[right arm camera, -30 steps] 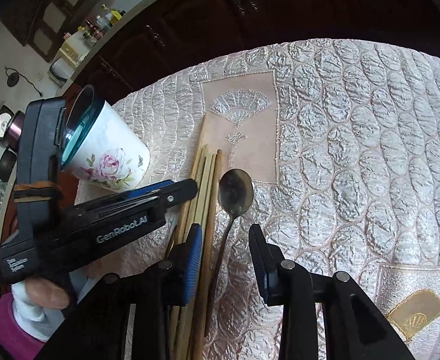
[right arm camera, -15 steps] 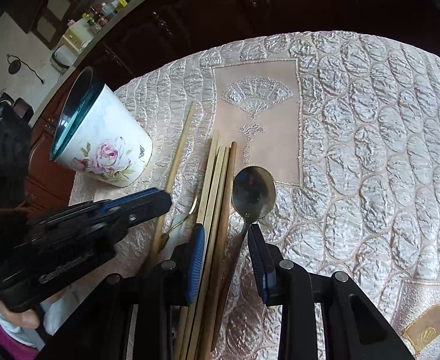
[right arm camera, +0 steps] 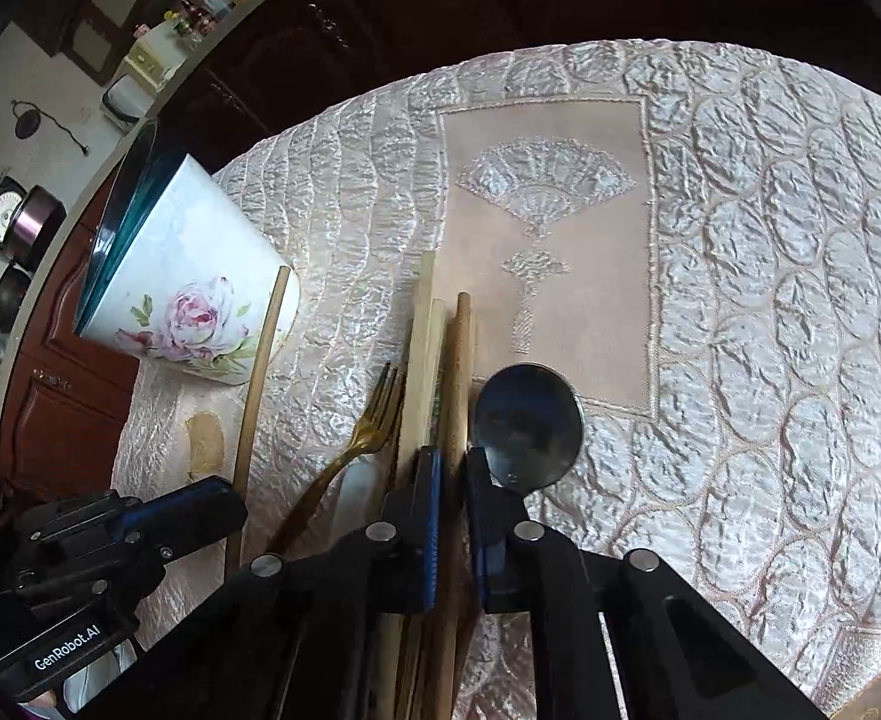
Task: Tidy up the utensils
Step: 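Lift both held chopsticks and carry them over the floral cup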
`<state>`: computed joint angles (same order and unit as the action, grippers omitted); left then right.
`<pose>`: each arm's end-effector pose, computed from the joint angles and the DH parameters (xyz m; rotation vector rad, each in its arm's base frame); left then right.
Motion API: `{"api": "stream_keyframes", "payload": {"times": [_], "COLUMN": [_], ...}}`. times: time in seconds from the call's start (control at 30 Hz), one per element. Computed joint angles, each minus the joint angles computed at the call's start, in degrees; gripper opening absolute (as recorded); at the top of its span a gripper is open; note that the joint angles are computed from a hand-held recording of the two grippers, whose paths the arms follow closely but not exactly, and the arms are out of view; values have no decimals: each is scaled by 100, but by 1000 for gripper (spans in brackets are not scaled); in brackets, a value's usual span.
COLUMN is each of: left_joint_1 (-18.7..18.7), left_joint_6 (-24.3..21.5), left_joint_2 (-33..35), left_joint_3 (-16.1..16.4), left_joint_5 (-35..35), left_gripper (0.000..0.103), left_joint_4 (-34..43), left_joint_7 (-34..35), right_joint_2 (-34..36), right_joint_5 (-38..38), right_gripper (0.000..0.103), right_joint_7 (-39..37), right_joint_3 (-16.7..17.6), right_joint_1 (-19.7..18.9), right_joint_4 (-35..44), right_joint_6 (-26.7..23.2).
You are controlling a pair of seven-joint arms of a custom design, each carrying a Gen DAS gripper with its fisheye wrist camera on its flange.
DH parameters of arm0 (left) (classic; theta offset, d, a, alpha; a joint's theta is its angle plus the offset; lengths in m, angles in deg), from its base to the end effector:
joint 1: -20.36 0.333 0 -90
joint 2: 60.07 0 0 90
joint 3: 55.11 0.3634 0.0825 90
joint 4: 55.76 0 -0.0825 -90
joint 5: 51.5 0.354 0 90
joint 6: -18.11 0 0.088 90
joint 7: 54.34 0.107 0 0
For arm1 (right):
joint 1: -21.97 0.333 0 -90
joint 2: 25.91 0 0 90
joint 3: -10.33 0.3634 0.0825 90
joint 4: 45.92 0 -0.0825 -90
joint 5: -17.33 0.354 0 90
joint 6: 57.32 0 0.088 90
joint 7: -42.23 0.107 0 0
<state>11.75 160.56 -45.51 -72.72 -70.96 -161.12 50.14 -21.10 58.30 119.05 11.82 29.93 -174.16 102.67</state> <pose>0.5824 -0.2643 0.5003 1.6025 -2.5721 0.7961 0.5445 0.0597 0.4430 -1.5890 1.9956 -0.0703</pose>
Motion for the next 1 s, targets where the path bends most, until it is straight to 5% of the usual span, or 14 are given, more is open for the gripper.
{"api": "stream_keyframes", "payload": {"times": [0.53,1.0], "left_joint_1": [145,75], "left_joint_6": [47,-38], "left_joint_2": [-611,-1450], "left_joint_3": [66,605], "left_joint_5": [-1069,-2186], "left_gripper": [5,5], "left_joint_4": [-296,-540], "left_joint_7": [862,1815], "right_joint_2": [-988,-1281], "right_joint_5": [897,168], "right_gripper": [6,6], "right_joint_7": [-706,-495], "right_joint_3": [-80,-23], "right_joint_1": [357,671], "right_joint_4": [-359,-102], "right_joint_6": [400,810]}}
